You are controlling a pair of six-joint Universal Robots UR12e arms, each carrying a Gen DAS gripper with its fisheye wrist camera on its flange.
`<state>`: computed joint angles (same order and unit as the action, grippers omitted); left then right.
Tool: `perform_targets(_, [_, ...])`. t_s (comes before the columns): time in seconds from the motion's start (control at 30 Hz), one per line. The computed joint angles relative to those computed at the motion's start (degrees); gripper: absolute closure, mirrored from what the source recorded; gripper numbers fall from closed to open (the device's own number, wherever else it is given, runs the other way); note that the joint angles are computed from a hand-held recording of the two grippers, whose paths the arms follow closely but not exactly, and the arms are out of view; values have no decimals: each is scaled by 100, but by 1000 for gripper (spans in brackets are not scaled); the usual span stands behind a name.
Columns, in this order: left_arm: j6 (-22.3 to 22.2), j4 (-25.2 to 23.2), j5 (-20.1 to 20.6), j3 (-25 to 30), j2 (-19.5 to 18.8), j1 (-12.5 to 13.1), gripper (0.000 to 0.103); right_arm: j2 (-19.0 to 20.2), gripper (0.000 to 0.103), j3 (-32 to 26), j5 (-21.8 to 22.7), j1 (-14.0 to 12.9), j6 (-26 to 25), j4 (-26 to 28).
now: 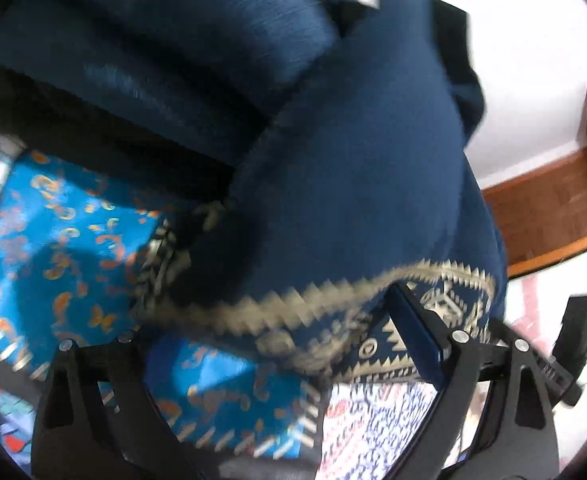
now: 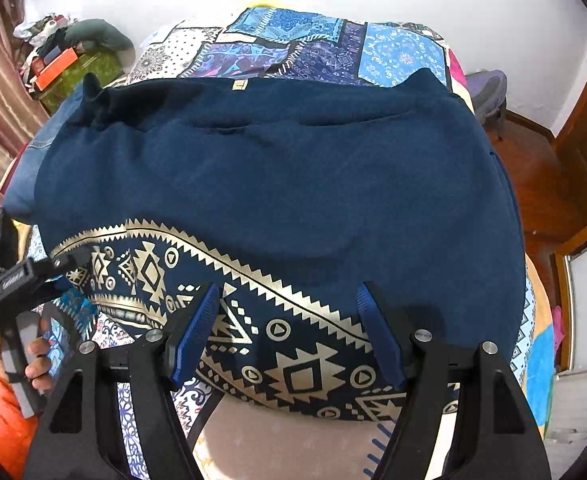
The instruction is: Fold large clothes
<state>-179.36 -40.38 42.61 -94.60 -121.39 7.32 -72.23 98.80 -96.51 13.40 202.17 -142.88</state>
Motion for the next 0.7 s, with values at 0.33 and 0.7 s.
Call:
perform_targets(0.33, [-815,1107,-486,-15,-107,-25,42,23,35,-39,-164,60,-102,54])
perform_targets(0.7, [-430,1619,-295,9,503,-228,98,-15,35,-239,-368,151,-413,-153])
